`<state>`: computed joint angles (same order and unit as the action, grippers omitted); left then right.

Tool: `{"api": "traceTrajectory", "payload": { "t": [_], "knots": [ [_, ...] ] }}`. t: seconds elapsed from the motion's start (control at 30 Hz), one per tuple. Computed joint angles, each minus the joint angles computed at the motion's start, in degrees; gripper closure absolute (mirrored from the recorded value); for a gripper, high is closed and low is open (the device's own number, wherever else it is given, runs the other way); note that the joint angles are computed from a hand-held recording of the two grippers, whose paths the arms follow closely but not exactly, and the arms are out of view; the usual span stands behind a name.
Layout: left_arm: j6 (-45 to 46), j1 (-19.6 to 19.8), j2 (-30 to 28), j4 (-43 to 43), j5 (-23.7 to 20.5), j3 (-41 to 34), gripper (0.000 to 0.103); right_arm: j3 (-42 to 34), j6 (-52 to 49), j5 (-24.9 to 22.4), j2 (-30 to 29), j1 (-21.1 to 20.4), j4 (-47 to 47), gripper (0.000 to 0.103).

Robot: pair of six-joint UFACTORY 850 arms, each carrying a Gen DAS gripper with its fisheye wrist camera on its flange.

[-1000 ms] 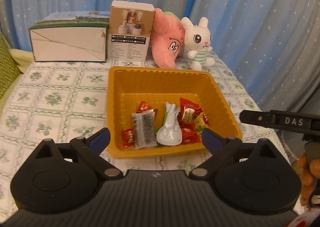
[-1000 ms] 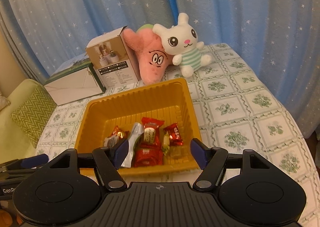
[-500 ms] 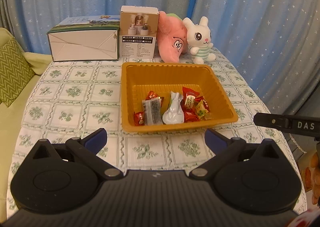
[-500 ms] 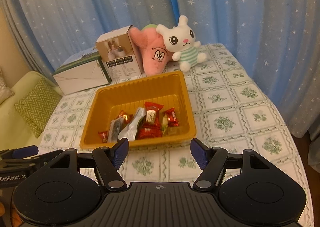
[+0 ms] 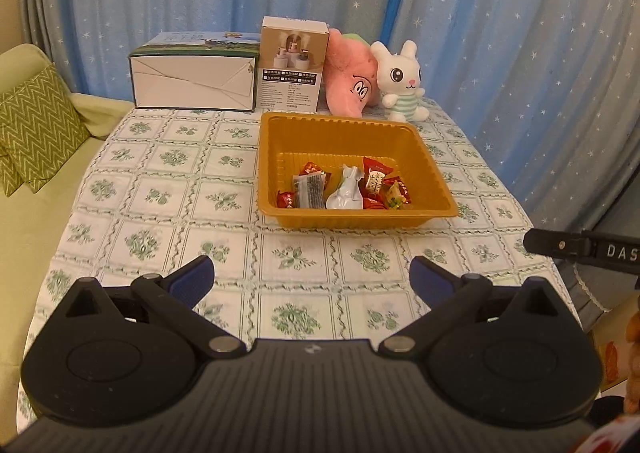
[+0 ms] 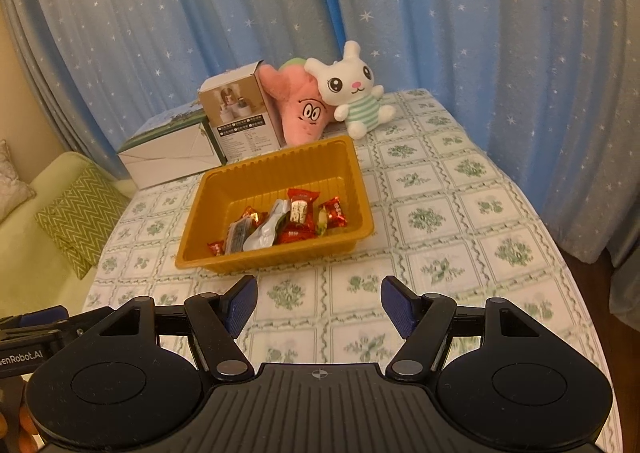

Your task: Organize snacks

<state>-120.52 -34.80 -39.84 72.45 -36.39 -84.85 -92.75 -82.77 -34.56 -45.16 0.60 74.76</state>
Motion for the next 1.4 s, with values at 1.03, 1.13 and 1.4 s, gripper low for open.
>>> {"api": "traceTrajectory", "payload": {
  "t": [1.03,1.13,1.4],
  "knots": [
    [-1.44,-7.89,3.73,-3.58,-6.66,4.99,0.000,20.76,-17.29,0.00,12.88,-3.25,8.50,0.035],
    [-1.46,-8.41,3.58,-4.57,-6.78,5.18,0.000,21.72,-18.11,0.29,13.40,-3.30,8.38,0.035],
    [-0.90,-9.78,3.43,-6.47,-7.68,5.76,0.000,24.20,-20.23,0.85,14.69,-3.40,8.34,0.035]
  ]
}}
